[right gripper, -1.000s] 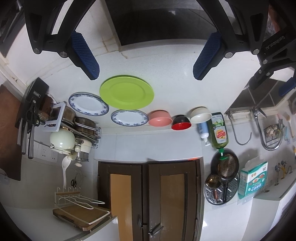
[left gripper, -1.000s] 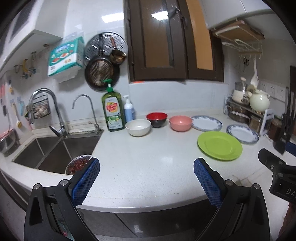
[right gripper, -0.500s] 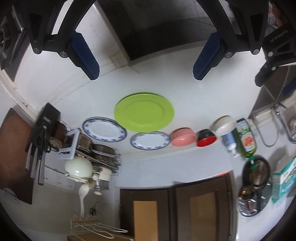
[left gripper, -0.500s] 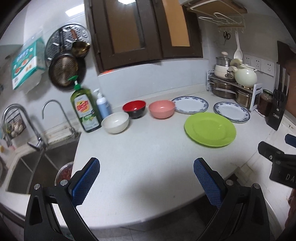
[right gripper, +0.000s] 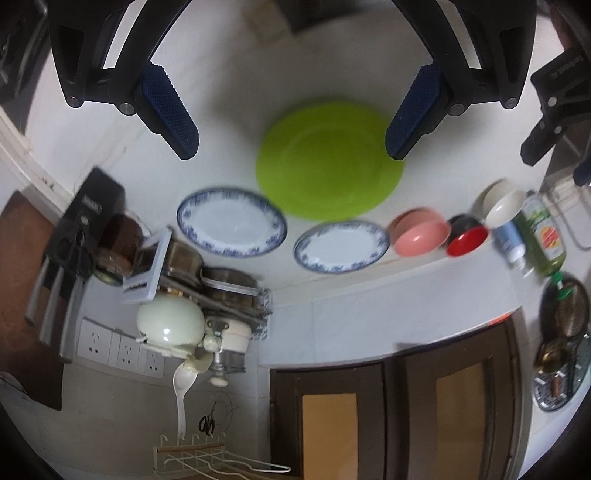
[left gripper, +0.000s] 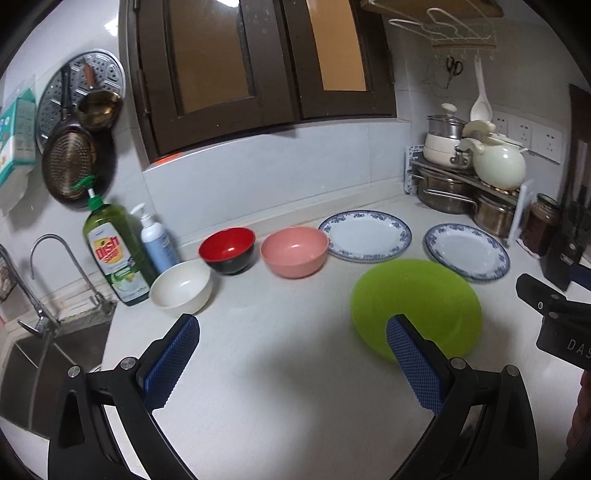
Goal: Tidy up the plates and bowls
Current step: 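Move both grippers to the lime-green plate rim and close on it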
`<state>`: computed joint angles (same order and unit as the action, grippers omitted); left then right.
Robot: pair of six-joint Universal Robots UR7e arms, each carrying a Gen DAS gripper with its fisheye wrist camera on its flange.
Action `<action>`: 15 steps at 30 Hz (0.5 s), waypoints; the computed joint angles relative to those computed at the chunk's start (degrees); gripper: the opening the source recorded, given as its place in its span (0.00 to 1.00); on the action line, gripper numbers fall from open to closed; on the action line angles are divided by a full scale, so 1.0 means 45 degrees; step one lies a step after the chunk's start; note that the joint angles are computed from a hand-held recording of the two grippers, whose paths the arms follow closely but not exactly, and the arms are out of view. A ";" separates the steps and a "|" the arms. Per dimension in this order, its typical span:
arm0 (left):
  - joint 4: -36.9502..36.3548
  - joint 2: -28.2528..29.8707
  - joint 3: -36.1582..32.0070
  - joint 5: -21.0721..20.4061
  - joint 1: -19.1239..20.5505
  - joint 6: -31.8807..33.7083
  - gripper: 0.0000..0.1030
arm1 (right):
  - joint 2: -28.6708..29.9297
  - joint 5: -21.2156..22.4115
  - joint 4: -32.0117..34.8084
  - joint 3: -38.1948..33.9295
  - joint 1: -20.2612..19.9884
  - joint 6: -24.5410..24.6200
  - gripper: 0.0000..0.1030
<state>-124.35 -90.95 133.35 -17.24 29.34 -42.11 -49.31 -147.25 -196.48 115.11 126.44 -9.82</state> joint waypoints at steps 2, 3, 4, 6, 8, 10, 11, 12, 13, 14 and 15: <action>-0.1544 0.0774 -0.0258 -0.0079 0.0497 0.1067 1.00 | 0.0288 0.0091 -0.0468 -0.0355 -0.0255 -0.0721 0.99; -0.2287 0.1155 -0.0404 -0.0161 0.0734 0.1592 1.00 | 0.0355 0.0231 -0.0448 -0.0526 -0.0431 -0.0961 0.99; -0.2717 0.1411 -0.0508 -0.0235 0.0884 0.1918 1.00 | 0.0366 0.0406 -0.0213 -0.0664 -0.0627 -0.1028 0.99; -0.3507 0.2021 -0.0838 -0.0434 0.1262 0.2676 0.99 | 0.0380 0.0635 0.0327 -0.0904 -0.0957 -0.0889 0.99; -0.4551 0.2658 -0.1137 -0.0621 0.1651 0.3612 0.98 | 0.0363 0.0828 0.0883 -0.1078 -0.1252 -0.0531 0.99; -0.6066 0.3315 -0.1341 -0.0881 0.2018 0.4906 0.98 | 0.0336 0.1061 0.1402 -0.1220 -0.1564 -0.0136 0.99; -0.6554 0.3556 -0.1429 -0.0981 0.2147 0.5341 0.96 | 0.0383 0.1156 0.1473 -0.1302 -0.1731 -0.0036 0.99; -0.7133 0.3821 -0.1561 -0.1197 0.2343 0.5939 0.95 | 0.0411 0.1159 0.1491 -0.1337 -0.1845 0.0012 0.99; -0.7650 0.4144 -0.1742 -0.1378 0.2583 0.6481 0.95 | 0.0474 0.1191 0.1547 -0.1419 -0.1979 0.0089 0.99; -0.7946 0.4344 -0.1859 -0.1488 0.2724 0.6769 0.94 | 0.0564 0.1238 0.1517 -0.1494 -0.2116 0.0169 0.98; -0.8224 0.4558 -0.2004 -0.1699 0.2907 0.7058 0.94 | 0.0653 0.1197 0.1578 -0.1588 -0.2218 0.0274 0.97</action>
<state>-161.36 -70.44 124.34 -24.89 42.42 -10.35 -46.37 -141.86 -189.38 107.96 116.46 -8.58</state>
